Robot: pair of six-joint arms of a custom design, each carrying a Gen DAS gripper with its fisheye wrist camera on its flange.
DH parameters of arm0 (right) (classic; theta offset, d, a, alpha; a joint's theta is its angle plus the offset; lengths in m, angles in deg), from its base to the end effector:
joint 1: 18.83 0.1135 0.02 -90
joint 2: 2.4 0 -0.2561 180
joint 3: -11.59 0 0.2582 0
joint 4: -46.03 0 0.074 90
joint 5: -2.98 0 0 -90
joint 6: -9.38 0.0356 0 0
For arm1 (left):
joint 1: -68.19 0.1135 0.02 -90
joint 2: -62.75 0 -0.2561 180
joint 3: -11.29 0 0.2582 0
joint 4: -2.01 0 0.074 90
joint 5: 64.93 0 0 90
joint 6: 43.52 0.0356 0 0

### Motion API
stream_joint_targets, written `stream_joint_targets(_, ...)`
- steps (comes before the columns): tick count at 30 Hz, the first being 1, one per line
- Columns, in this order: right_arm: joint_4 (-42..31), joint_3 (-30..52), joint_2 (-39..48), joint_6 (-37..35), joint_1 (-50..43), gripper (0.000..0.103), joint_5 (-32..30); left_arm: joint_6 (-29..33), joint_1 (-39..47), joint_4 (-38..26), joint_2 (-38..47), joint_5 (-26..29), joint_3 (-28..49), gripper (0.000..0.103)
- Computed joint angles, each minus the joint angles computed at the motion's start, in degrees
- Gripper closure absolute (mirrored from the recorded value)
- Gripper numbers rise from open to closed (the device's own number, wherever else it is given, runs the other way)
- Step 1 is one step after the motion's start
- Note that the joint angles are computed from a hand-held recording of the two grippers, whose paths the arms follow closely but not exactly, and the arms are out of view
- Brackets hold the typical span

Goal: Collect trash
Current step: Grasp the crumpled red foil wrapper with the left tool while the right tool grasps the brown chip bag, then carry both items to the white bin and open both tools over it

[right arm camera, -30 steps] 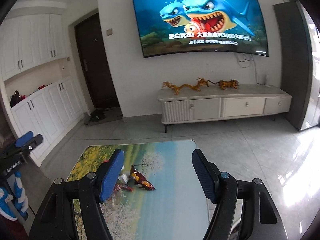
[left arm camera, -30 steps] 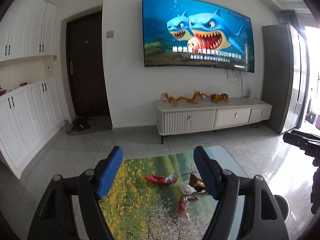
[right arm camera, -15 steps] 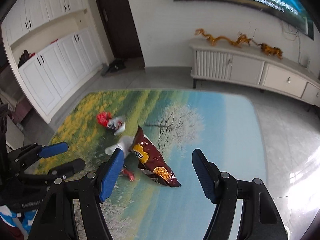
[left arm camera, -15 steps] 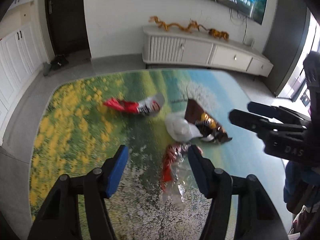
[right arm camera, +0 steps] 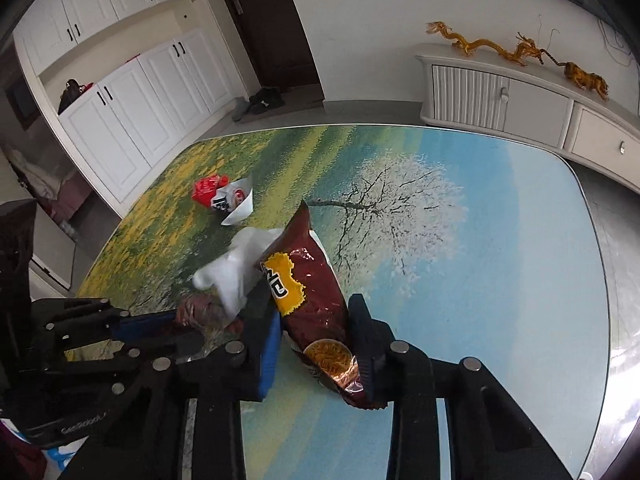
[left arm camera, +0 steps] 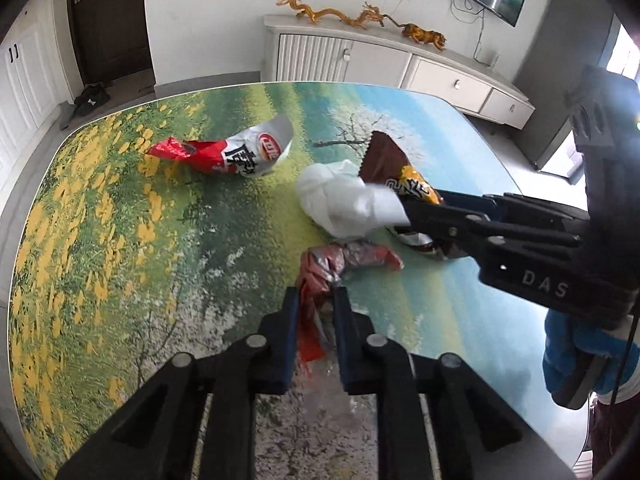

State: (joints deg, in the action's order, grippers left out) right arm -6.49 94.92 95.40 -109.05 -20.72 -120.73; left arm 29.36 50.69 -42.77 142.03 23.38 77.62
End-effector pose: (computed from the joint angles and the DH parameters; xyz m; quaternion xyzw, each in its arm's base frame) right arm 0.3457 0.0084 0.2073 -0.2716 0.8995 0.2243 0.2585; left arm 0.2697 -0.0839 0.2146 -0.0009 0.9605 -0.0692 0.2695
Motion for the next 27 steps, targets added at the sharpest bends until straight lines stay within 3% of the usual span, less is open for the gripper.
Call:
stream_joint_targets(6, -4.3, -4.6, -9.0, -3.8, -6.3, 0.079, -5.6, -2.2, -4.2, -3.0, -8.7, -2.5, -2.6, 0.092)
stream_joint_targets(13, -18.3, -4.5, -19.0, -13.2, -23.3, 0.079, -15.3, -6.1, -16.8, -7.7, -14.1, -7.0, 1.4, 0.092)
stream_joint_targets(20, -33.1, 4.3, -15.2, -28.8, -48.9, 0.079, -18.5, -7.5, -32.4, -7.7, -4.0, -10.8, 13.0, 0.092)
stream_joint_targets(27, -30.5, 12.5, -2.1, -29.9, -66.2, 0.079, -11.9, -6.4, -41.5, -7.2, 14.9, -10.0, 29.7, 0.092)
